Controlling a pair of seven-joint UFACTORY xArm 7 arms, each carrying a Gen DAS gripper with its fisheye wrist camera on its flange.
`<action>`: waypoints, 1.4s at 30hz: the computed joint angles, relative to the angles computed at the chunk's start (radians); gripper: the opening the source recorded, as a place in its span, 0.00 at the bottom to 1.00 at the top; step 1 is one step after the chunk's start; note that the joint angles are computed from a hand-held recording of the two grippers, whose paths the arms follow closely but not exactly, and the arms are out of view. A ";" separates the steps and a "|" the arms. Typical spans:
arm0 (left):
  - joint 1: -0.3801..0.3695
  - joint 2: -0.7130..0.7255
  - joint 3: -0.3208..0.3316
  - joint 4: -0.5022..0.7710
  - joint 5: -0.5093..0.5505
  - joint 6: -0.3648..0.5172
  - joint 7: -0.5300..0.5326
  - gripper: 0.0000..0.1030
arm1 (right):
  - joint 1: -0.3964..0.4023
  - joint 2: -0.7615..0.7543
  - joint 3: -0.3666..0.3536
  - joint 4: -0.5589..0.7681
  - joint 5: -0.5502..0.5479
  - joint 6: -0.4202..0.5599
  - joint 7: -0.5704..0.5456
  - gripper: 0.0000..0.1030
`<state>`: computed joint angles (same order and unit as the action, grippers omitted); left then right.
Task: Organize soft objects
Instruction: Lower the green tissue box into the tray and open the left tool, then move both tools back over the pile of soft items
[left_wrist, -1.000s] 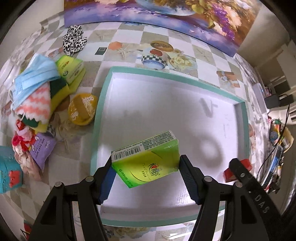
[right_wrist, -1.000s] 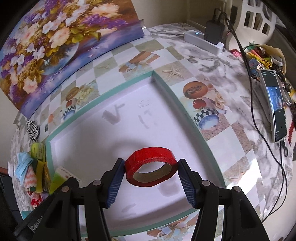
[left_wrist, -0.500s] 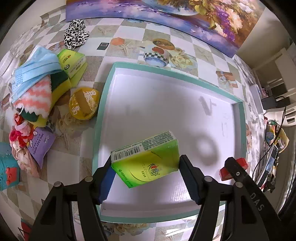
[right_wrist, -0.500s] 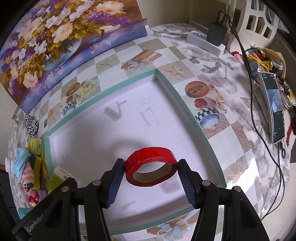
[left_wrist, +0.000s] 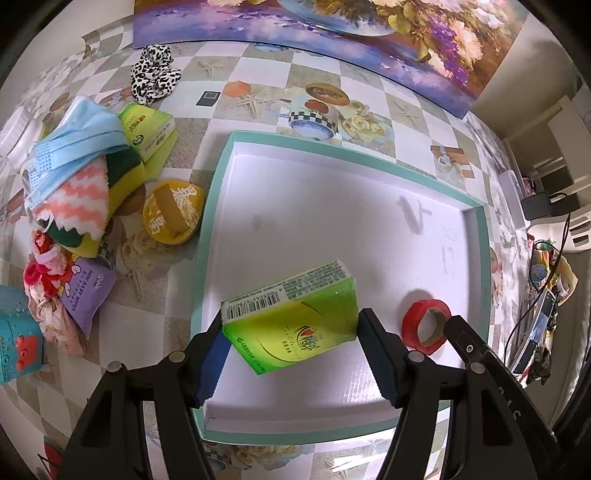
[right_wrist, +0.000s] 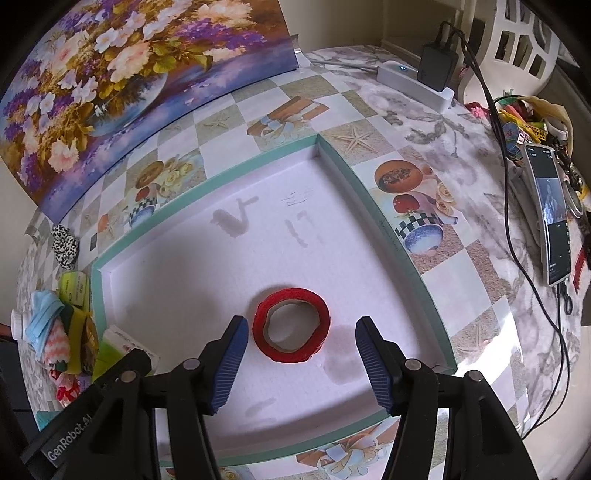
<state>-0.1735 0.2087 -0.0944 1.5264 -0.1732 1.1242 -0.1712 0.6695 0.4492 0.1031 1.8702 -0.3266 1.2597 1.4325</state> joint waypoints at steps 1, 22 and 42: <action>0.001 0.002 0.000 0.001 -0.004 0.003 0.001 0.67 | 0.000 0.002 0.000 0.003 0.000 0.002 -0.002 0.63; -0.005 -0.004 0.014 -0.009 0.071 -0.031 -0.036 0.88 | 0.015 0.035 -0.003 0.054 -0.002 0.038 -0.011 0.63; 0.123 -0.056 0.093 -0.005 0.190 -0.086 -0.145 0.88 | 0.111 0.233 -0.054 0.349 0.041 0.006 -0.153 0.63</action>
<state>-0.0501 0.1532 -0.0018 1.5215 0.0168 1.0380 -0.3167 0.7810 0.6822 0.0493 2.2187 -0.2852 1.2662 1.2796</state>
